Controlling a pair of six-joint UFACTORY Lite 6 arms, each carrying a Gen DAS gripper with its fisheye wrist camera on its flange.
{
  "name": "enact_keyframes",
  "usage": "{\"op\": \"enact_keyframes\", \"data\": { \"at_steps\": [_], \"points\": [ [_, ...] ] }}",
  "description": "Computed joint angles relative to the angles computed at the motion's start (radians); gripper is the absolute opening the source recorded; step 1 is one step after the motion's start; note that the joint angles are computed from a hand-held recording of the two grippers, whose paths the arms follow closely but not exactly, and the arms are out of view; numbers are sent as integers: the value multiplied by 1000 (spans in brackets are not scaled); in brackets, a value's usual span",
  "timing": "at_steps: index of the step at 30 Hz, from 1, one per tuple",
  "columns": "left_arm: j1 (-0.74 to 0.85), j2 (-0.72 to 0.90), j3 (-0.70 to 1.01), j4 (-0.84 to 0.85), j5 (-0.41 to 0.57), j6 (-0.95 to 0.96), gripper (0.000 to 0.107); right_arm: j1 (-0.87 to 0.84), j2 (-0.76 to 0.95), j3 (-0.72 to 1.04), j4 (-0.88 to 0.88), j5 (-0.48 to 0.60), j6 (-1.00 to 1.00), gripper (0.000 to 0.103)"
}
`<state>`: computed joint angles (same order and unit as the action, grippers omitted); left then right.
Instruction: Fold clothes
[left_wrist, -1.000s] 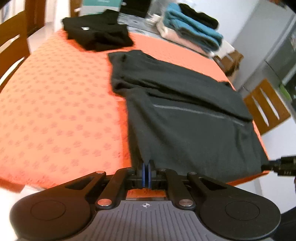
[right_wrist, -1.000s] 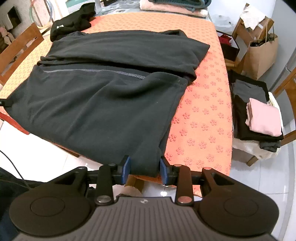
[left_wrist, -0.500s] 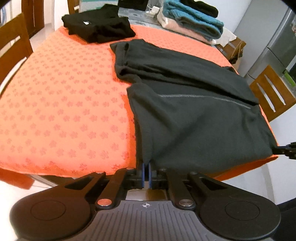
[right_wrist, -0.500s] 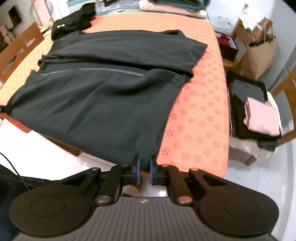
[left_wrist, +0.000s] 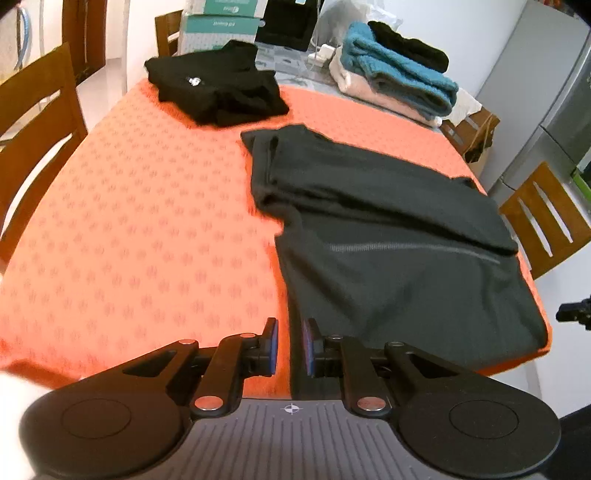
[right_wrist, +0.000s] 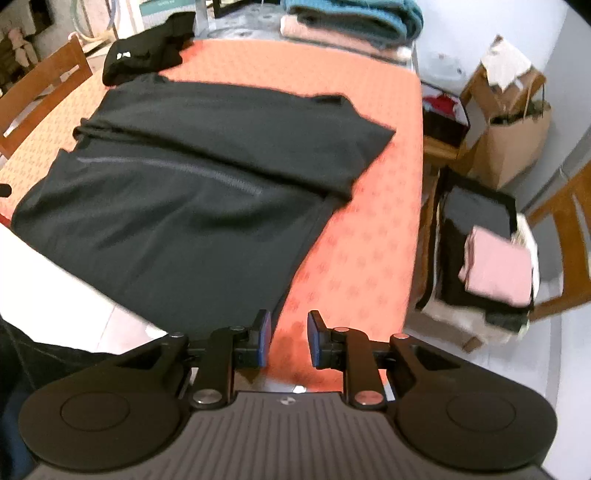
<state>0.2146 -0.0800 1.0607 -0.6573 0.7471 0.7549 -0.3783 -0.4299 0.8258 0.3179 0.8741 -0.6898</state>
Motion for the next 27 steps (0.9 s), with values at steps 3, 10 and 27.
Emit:
{"op": "enact_keyframes", "data": {
  "at_steps": [3, 10, 27],
  "points": [
    [-40, 87, 96, 29, -13, -7, 17, 16, 105, 85, 17, -30, -42, 25],
    [-167, 284, 305, 197, -36, 15, 20, 87, 333, 273, 58, -62, -113, 25],
    [-296, 691, 793, 319, 153, 200, 53, 220, 797, 679, 0, 41, -176, 46]
  ]
}}
